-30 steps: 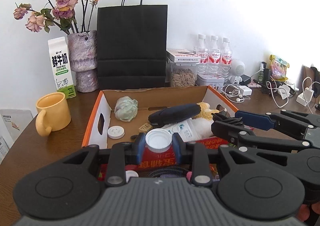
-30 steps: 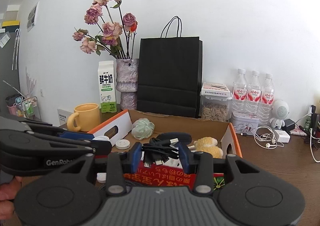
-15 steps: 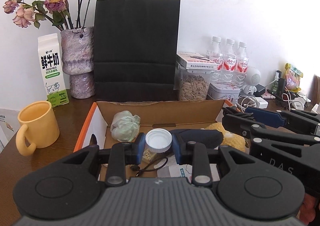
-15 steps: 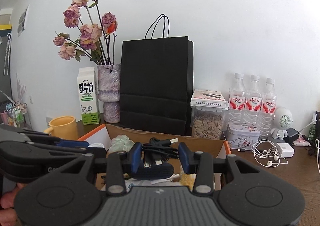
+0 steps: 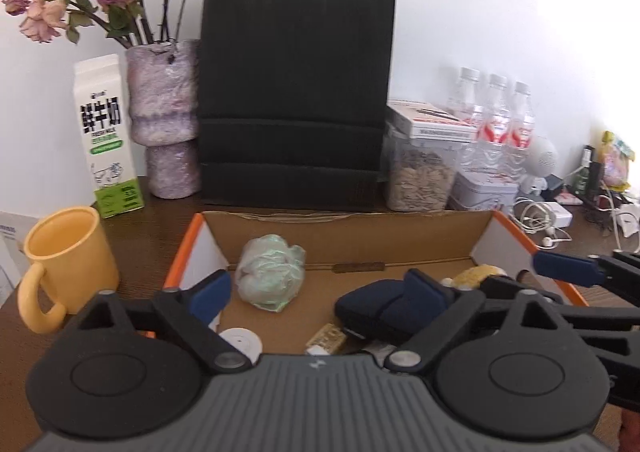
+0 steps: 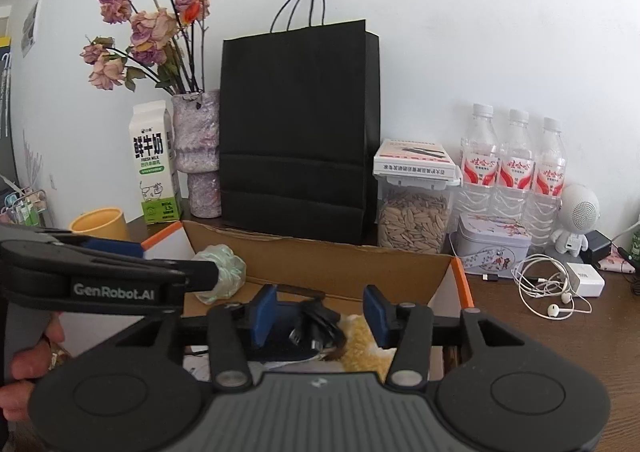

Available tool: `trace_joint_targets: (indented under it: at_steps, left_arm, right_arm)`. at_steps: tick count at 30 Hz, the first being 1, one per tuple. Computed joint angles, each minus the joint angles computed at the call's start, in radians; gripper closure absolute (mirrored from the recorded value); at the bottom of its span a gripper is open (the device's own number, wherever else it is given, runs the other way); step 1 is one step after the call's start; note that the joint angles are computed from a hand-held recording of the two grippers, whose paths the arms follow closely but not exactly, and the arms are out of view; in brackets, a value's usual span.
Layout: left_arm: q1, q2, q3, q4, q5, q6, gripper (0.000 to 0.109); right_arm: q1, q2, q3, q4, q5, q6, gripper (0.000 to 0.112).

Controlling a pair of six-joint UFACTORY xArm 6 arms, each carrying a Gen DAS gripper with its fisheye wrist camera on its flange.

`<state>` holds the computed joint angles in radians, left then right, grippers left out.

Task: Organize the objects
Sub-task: 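Release the white cap with the left gripper while right releases the black cable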

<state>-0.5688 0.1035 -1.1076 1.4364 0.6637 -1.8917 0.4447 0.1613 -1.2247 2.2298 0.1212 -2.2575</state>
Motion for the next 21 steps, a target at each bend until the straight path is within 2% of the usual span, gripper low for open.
trace_joint_targets:
  at_steps: [1, 3, 9, 17, 21]
  left_arm:
    - [0.003, -0.005, 0.005, 0.000, 0.003, -0.009, 0.006]
    - [0.019, -0.019, 0.018, -0.005, -0.030, -0.011, 0.006]
    - [0.011, -0.025, 0.021, -0.002, -0.017, -0.007, 0.006]
    - [0.009, -0.034, 0.028, -0.008, -0.018, 0.000, 0.006]
    - [0.004, -0.048, 0.042, -0.013, -0.012, -0.005, 0.006]
  right_arm:
    - [-0.004, 0.000, -0.002, 0.017, -0.004, -0.010, 0.036]
    - [-0.011, -0.006, 0.001, 0.039, -0.001, -0.022, 0.012]
    - [-0.008, -0.027, 0.016, 0.087, 0.007, -0.088, 0.011]
    - [-0.008, -0.031, 0.018, 0.080, 0.007, -0.079, 0.011]
    - [-0.007, -0.038, 0.022, 0.119, 0.006, -0.127, 0.011]
